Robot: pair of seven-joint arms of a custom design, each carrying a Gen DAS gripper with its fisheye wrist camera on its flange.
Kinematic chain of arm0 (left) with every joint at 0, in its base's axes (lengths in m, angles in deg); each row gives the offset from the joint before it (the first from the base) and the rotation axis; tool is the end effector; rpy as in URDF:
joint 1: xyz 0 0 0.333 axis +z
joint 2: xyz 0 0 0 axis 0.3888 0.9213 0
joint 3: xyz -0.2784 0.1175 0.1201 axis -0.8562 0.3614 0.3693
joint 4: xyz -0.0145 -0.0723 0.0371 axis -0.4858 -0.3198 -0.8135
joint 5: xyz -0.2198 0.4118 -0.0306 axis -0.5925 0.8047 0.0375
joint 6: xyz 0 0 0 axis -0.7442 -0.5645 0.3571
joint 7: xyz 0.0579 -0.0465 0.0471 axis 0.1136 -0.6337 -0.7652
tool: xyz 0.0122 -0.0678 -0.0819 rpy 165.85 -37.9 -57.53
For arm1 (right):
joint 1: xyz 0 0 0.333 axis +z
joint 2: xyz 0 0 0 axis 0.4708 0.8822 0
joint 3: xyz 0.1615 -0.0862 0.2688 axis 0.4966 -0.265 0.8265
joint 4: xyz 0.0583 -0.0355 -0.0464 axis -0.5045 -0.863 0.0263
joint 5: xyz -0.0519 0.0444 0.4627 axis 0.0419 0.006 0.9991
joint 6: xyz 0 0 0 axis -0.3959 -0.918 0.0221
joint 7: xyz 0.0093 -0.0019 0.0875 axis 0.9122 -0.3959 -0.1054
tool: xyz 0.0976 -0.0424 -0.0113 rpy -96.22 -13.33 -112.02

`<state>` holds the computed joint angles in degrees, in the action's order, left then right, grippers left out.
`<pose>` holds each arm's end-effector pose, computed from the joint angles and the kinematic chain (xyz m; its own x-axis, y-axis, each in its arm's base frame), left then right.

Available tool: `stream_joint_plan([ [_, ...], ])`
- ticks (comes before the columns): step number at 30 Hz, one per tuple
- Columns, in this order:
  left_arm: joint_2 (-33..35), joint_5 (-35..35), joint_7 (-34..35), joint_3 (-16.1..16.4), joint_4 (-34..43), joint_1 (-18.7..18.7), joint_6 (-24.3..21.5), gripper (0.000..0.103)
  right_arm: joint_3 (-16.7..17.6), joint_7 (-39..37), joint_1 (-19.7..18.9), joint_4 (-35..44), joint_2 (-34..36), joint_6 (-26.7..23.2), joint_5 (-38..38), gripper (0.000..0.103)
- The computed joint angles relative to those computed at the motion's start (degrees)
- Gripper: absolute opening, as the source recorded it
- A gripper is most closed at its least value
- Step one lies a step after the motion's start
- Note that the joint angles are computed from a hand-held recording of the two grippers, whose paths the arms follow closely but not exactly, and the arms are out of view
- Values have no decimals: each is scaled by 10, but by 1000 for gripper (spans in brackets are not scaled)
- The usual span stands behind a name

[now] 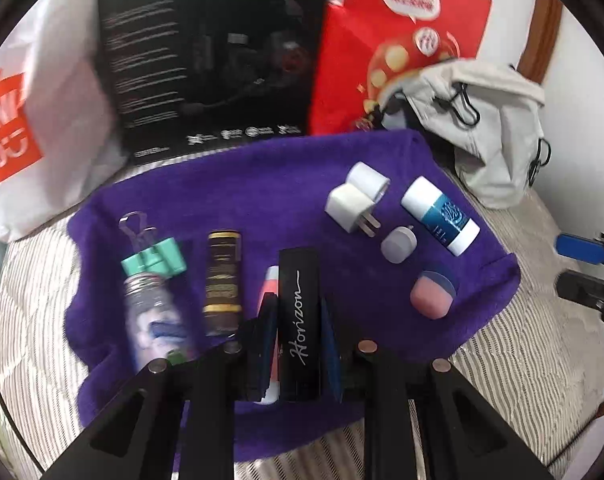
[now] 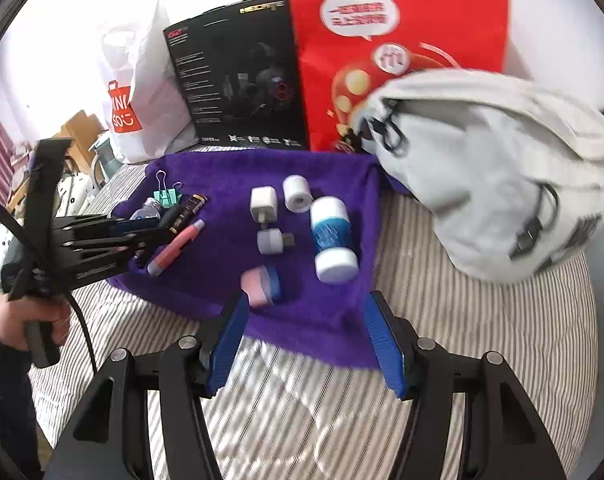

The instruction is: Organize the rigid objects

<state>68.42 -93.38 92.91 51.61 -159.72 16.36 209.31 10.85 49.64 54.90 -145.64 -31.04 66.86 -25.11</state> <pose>0.6197 -0.1653 0.4237 -0.3745 -0.9240 0.0770 -0.7852 0.2719 -0.5564 0.5551 0.3979 0.4864 0.2265 -0.9661 -0.1237 -0.7884 -0.1073 -0.6058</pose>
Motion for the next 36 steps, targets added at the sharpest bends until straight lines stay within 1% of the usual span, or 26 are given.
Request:
stream_joint_plan([
  [6, 26, 73, -49, -4, 15, -4, -4, 21, 3, 21, -8, -60, -42, 15, 15, 60],
  [12, 32, 93, -62, -5, 14, -3, -12, 21, 9, 8, -12, -79, -44, 16, 50, 60],
  [15, 32, 120, -76, -5, 14, -4, -11, 21, 10, -7, -10, -80, -40, 18, 66, 60],
  [21, 33, 138, -83, -5, 12, -4, -7, 21, 12, -15, -6, -80, -32, 29, 84, 60],
  [29, 35, 153, -94, -5, 12, -5, 1, 22, 13, -20, -1, -79, -30, 31, 92, 60],
  [36, 33, 147, -90, -6, 8, -5, 6, 23, 13, -31, 1, -78, -30, 22, 107, 60],
])
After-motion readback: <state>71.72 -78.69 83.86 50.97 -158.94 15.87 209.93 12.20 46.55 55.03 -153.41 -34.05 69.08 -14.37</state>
